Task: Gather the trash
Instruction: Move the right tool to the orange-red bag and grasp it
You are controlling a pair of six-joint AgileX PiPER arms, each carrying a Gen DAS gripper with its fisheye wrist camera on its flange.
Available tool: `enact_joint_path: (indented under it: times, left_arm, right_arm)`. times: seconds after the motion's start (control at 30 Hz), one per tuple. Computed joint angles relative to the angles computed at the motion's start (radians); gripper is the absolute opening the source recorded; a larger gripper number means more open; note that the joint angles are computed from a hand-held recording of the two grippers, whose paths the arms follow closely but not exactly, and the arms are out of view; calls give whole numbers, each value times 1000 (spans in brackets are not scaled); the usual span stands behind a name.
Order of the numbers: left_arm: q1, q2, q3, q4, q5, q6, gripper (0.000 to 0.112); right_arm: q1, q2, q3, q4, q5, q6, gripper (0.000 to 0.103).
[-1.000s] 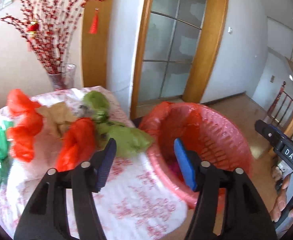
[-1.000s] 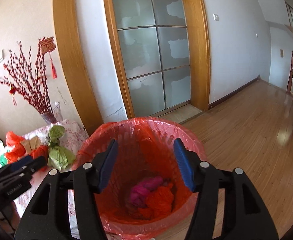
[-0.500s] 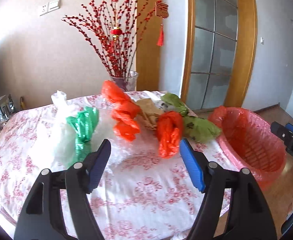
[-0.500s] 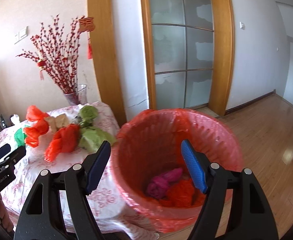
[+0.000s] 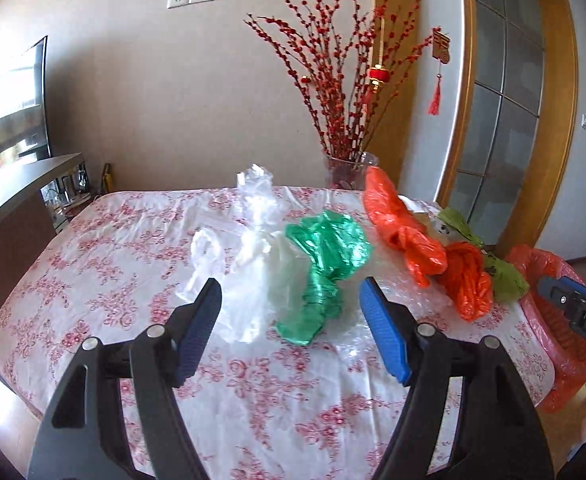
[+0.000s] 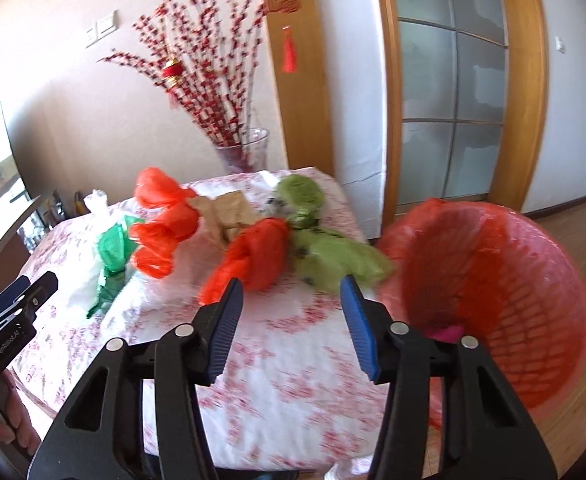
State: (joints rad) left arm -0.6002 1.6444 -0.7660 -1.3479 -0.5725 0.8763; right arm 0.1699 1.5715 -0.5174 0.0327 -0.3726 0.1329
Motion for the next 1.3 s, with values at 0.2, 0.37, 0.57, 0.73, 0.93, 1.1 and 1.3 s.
enact_joint_path:
  times: [0.2,0.37,0.57,0.73,0.93,1.1,1.3]
  left_arm:
    - [116,-58,60,51,41,-49,70]
    - [191,-75,85,91,80,-85,70]
    - [242,-58,75,148,141,-120,70]
    - [243,-20,30,153,182,-96,70]
    - [228,48,-48,81,231,1,66]
    - [212,99,-99,-24,240,122,59]
    - [219,127,-130,-69,260,168,57]
  right_arm:
    - [68,144,-159,3,71,66,44]
    - [104,240,-259,235,121,-124,42]
    - [110,303,-300,276,155,-186,11]
    - [109,239,-198,158,77,-101,8]
    - [102,140,-79,101,10,-51,8]
    - [45,81,-13,-39,-19,89,8]
    - [26,50,23,-47,-39,92,8]
